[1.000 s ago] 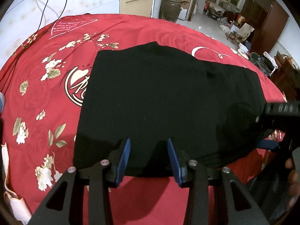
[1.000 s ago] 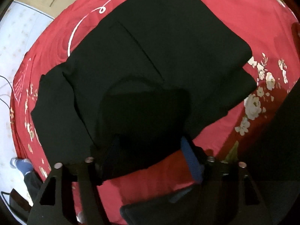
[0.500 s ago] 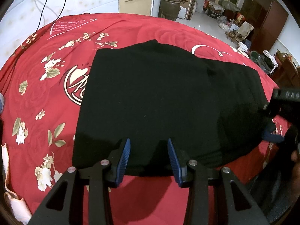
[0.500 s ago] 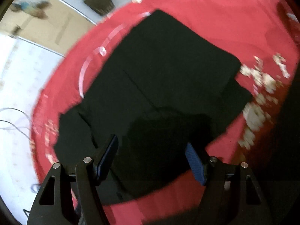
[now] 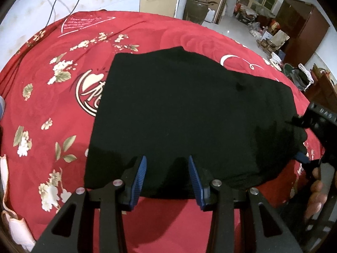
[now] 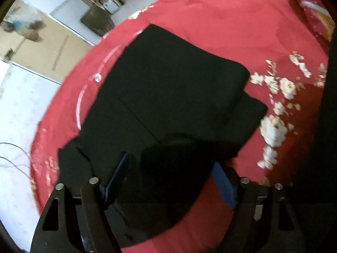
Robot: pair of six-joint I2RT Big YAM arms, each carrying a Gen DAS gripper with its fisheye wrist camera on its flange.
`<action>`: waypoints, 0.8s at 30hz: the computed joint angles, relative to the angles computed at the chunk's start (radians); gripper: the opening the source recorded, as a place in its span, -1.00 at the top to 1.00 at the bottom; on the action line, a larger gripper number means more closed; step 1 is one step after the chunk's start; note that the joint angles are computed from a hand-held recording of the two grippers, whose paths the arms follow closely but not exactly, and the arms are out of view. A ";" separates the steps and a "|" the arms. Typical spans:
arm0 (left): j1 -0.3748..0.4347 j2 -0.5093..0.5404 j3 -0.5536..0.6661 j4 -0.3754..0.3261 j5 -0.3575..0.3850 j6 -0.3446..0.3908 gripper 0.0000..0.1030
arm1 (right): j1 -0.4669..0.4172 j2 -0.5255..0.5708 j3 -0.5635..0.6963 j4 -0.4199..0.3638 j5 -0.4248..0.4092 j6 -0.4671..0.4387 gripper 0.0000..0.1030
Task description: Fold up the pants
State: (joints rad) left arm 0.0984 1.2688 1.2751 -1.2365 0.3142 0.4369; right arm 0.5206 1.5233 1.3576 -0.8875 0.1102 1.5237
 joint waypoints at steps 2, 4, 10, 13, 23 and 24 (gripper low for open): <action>-0.008 -0.009 -0.013 0.011 -0.012 0.012 0.15 | -0.003 -0.017 -0.026 0.046 0.001 -0.005 -0.53; -0.014 -0.020 -0.028 0.027 -0.027 0.028 0.15 | -0.010 -0.039 -0.061 0.080 -0.001 -0.017 -0.53; -0.009 -0.023 -0.033 0.035 -0.017 0.039 0.15 | -0.005 -0.028 -0.024 0.075 0.041 -0.134 -0.53; -0.008 -0.023 -0.034 0.035 -0.014 0.040 0.15 | -0.026 0.011 -0.019 0.090 -0.020 -0.151 -0.45; 0.013 -0.023 -0.026 0.040 0.004 0.015 0.15 | -0.035 0.003 0.010 0.031 -0.039 -0.182 0.72; 0.020 -0.021 -0.022 0.043 0.006 0.010 0.15 | -0.031 0.005 0.022 0.021 -0.029 -0.201 0.73</action>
